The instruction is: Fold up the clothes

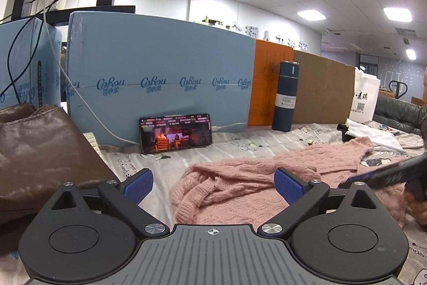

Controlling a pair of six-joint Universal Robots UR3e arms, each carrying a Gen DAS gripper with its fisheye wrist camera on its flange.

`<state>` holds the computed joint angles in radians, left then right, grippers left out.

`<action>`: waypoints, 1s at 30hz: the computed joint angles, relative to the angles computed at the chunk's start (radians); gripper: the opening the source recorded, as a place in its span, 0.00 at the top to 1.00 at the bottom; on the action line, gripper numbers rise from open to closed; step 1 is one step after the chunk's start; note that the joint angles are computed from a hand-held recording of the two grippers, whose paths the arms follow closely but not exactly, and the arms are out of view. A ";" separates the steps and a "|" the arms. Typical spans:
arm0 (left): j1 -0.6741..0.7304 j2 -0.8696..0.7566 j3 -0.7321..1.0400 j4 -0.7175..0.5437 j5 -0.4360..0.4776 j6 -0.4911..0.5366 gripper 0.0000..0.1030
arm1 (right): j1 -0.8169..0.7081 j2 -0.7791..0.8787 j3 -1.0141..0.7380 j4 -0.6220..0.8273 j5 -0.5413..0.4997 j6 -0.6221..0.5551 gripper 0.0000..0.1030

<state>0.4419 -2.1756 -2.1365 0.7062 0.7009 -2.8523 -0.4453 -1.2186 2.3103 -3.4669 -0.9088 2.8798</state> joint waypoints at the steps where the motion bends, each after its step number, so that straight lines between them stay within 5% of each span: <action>1: -0.003 0.001 0.003 -0.017 -0.001 0.008 0.04 | 0.006 0.001 0.004 0.002 -0.002 -0.018 0.82; 9: -0.043 0.032 -0.025 -0.161 -0.035 0.212 0.04 | -0.174 -0.203 0.236 -0.002 0.222 -0.088 0.87; 12: -0.065 0.047 -0.046 -0.193 -0.027 0.300 0.04 | -0.156 -0.227 0.297 -0.091 0.135 -0.128 0.82; 15: -0.071 0.062 -0.072 -0.214 -0.050 0.378 0.04 | -0.104 -0.168 0.302 -0.206 0.007 -0.126 0.57; 18: -0.088 0.071 -0.091 -0.212 -0.035 0.429 0.04 | -0.074 -0.116 0.286 -0.252 -0.065 -0.127 0.52; 26: -0.117 0.051 -0.089 -0.124 0.035 0.384 0.04 | -0.029 -0.019 0.263 -0.335 -0.152 -0.171 0.36; 30: -0.079 -0.015 -0.087 0.070 -0.023 0.258 0.03 | -0.099 -0.009 0.296 -0.386 -0.051 -0.169 0.28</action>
<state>0.3633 -2.1910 -2.2236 0.7764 0.6775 -2.5944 -0.5448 -1.2279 2.6064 -3.8524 -0.9594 2.7109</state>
